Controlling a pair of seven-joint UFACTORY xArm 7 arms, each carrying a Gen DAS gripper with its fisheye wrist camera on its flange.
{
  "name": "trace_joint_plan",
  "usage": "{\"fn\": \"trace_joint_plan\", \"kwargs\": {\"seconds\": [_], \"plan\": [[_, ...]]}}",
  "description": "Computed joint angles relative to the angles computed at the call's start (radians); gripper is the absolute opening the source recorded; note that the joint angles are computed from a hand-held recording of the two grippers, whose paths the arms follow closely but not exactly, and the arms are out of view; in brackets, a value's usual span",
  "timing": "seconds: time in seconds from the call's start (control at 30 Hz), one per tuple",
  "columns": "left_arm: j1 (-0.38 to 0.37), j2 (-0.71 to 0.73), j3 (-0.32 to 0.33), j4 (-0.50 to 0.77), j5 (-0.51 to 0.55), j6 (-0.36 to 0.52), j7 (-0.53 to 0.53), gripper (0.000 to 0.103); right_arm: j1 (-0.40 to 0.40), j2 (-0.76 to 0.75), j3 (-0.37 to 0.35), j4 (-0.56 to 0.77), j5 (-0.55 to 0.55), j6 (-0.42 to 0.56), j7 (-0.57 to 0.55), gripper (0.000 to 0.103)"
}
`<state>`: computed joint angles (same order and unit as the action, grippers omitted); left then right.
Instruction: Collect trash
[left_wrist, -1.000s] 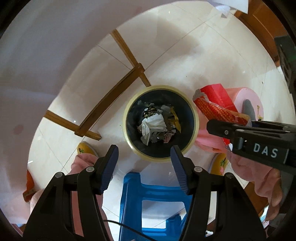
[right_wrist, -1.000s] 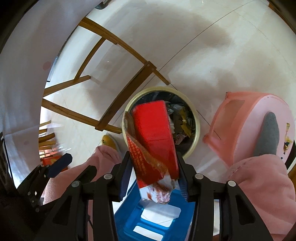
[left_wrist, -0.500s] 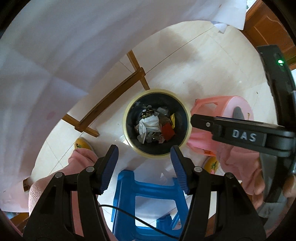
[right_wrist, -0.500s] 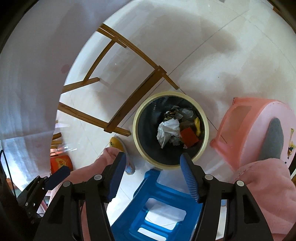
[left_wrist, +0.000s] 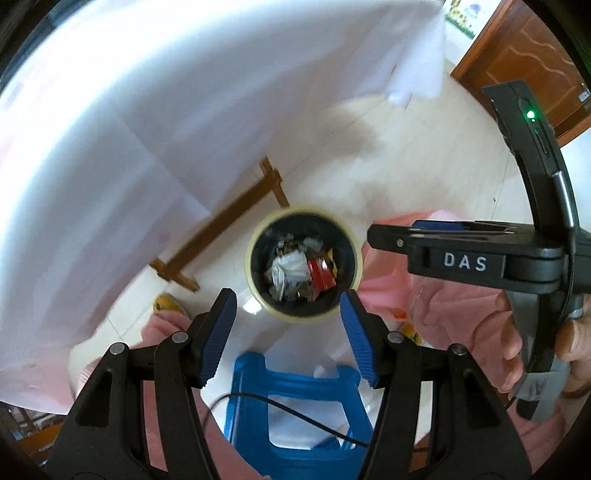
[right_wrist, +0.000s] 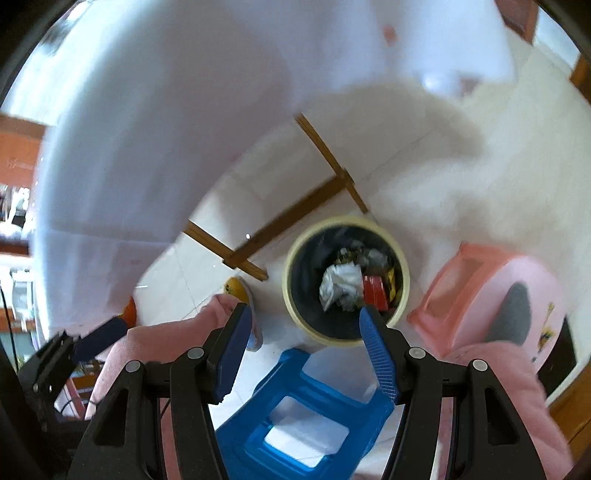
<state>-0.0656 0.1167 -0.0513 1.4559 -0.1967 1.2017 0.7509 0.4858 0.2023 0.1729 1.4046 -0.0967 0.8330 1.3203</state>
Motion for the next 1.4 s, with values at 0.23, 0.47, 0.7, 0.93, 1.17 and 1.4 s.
{"fn": "trace_joint_plan", "kwargs": {"seconds": [0.23,0.47,0.7,0.93,1.17,1.4], "plan": [[0.019,-0.014,0.010,0.121,-0.077,0.049,-0.026,0.055,0.028,-0.024,-0.006,0.206,-0.181,0.161,-0.086,0.062],[0.026,-0.004,0.008,0.283,-0.106,0.039,-0.121,0.055,0.083,0.012,-0.021,0.445,-0.377,0.258,-0.164,0.062],[0.012,-0.013,0.006,0.380,-0.065,-0.042,-0.266,0.055,0.140,0.041,-0.052,0.619,-0.527,0.278,-0.197,0.073],[0.014,-0.016,0.016,0.442,-0.020,-0.119,-0.434,0.055,0.219,0.163,-0.104,0.873,-0.554,0.361,-0.300,0.075],[0.022,-0.081,0.021,0.366,-0.024,-0.187,-0.525,0.055,0.286,0.221,-0.158,0.956,-0.542,0.399,-0.356,0.075],[0.020,-0.104,0.024,0.310,-0.007,-0.167,-0.554,0.055,0.301,0.229,-0.176,0.941,-0.529,0.390,-0.362,0.075]]}}
